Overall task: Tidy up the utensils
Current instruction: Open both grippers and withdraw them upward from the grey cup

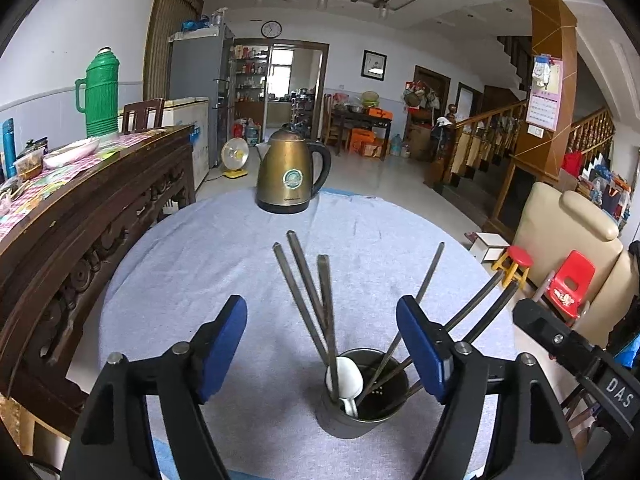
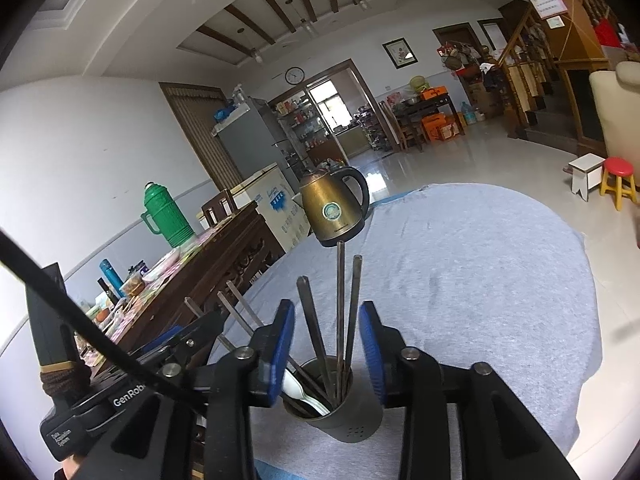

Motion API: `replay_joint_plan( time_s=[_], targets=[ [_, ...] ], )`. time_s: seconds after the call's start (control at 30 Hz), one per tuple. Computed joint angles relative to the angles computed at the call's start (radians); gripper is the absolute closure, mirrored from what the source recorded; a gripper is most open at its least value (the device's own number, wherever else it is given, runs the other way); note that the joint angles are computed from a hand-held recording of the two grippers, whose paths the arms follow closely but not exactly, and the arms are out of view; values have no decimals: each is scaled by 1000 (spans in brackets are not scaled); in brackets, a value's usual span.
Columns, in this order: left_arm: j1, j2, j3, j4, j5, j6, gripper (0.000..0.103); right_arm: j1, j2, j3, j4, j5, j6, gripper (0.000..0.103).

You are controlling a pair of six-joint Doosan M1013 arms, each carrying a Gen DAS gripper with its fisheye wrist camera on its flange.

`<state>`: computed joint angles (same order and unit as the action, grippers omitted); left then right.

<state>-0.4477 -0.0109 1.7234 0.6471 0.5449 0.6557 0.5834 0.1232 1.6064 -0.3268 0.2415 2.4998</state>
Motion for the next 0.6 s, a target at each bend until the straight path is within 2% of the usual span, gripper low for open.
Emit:
replay_joint_plan(
  time_s=[0.03,0.07,0.4,0.6],
  targets=[
    [1,-1,0,4,8,0,23,0,-2,4,-21,-2,25,53],
    [-1,-1,-1,12,16,-5,22,0,-5,8,-48,-5,56,52],
    [-43,-18,9,177,133,-68,16,-5,-26,24,-135,16,136,51],
    [-54,-32,15,212,174,-71,12,3,-39,27,-158,53,141,41]
  ],
)
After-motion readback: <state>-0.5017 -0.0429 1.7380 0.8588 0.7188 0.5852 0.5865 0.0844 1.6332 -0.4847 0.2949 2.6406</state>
